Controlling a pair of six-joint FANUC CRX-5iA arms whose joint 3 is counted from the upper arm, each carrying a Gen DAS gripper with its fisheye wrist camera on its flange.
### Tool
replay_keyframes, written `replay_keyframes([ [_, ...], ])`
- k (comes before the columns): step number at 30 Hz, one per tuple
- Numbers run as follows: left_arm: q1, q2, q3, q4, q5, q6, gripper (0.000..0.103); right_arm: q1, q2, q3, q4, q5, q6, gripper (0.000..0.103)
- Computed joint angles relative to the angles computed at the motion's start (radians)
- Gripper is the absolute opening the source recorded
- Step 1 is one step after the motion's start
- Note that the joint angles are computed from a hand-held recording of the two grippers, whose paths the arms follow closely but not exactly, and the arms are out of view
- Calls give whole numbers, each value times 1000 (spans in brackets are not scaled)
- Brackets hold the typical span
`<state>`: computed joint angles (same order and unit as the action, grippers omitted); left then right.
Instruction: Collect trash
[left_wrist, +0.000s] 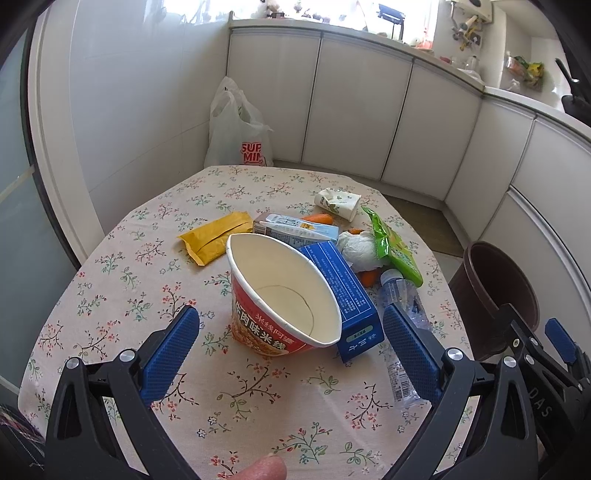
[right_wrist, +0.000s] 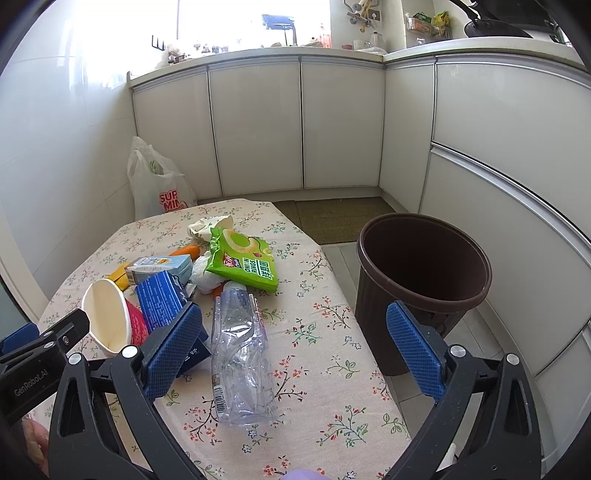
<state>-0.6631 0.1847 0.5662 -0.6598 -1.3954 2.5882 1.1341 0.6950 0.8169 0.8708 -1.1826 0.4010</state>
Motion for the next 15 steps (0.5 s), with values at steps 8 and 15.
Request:
replay_keyframes([
  [8,1,-4,-7,1,1,2,97,-1,-1,-1,-1,1,1,96],
  [15,1,-6,-11,1,2,3,97,-1,0,-2,-4,-2,1,96],
])
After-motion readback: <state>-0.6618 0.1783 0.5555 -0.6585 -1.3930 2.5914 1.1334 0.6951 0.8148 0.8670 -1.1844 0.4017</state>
